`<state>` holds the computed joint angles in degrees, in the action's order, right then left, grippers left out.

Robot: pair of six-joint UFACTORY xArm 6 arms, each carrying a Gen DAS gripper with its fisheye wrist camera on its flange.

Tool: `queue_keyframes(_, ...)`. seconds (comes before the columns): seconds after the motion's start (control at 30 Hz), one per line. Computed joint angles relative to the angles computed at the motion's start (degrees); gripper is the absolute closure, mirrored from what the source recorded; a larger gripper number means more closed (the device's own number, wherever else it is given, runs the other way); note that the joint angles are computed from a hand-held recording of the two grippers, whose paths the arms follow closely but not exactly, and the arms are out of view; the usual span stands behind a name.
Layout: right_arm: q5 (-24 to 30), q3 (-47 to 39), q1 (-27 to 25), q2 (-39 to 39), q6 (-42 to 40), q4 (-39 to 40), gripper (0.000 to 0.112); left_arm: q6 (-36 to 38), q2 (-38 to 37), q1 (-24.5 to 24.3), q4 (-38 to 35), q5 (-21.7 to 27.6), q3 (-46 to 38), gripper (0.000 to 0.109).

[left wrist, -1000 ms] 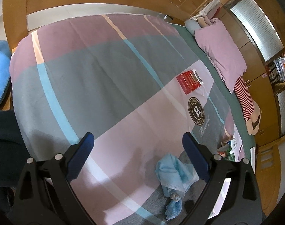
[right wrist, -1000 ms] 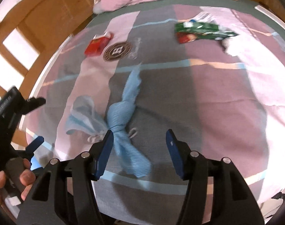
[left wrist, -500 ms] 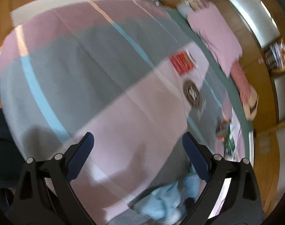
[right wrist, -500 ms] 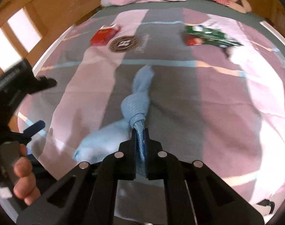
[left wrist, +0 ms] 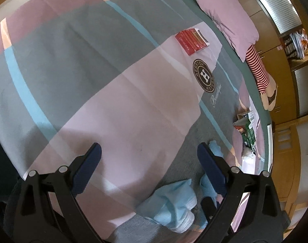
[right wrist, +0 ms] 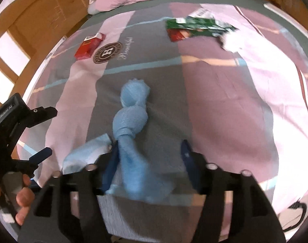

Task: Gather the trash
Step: 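Grasp the blue face mask with the left tool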

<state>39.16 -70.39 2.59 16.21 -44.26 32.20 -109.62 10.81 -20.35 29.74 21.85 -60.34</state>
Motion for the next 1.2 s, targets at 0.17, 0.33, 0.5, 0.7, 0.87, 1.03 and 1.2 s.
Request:
queue_keyframes(0.17, -2.55, 2.15, 2.45, -0.32, -2.02, -2.51, 0.082, 0.87, 0.01, 0.05, 0.08, -0.04, -0.12, 0.014)
queue_keyframes(0.33, -3.44, 2.78, 0.74, -2.52, -4.18, 3.63, 0.103, 4.39, 0.36, -0.01, -1.14, -2.64, 0.0, 0.014)
queue_keyframes(0.5, -3.71, 2.1, -3.32, -3.42, -3.57, 7.37, 0.103, 6.52, 0.54, -0.6, 0.24, -4.1, -0.7, 0.014)
queue_keyframes(0.7, -1.86, 0.95, -7.77, -2.46, -0.87, 7.41, 0.103, 4.87, 0.06, -0.54, 4.94, -9.95, 0.29, 0.014)
queue_keyframes(0.87, -0.11, 0.8, -8.92, -1.95, 1.08, 6.9, 0.103, 7.96, 1.0, -0.44, -1.39, -19.42, 3.06, 0.014)
queue_keyframes(1.03, 0.57, 1.41, -9.3, -2.57, 0.67, 8.2, 0.103, 24.7, 2.77, -4.53, -15.67, -12.52, -0.34, 0.014)
queue_keyframes(1.2, 0.4, 2.16, -9.67, -3.07, 0.6, 8.27, 0.103, 32.7, 7.43, -6.92, -17.26, 4.69, -10.32, 0.014)
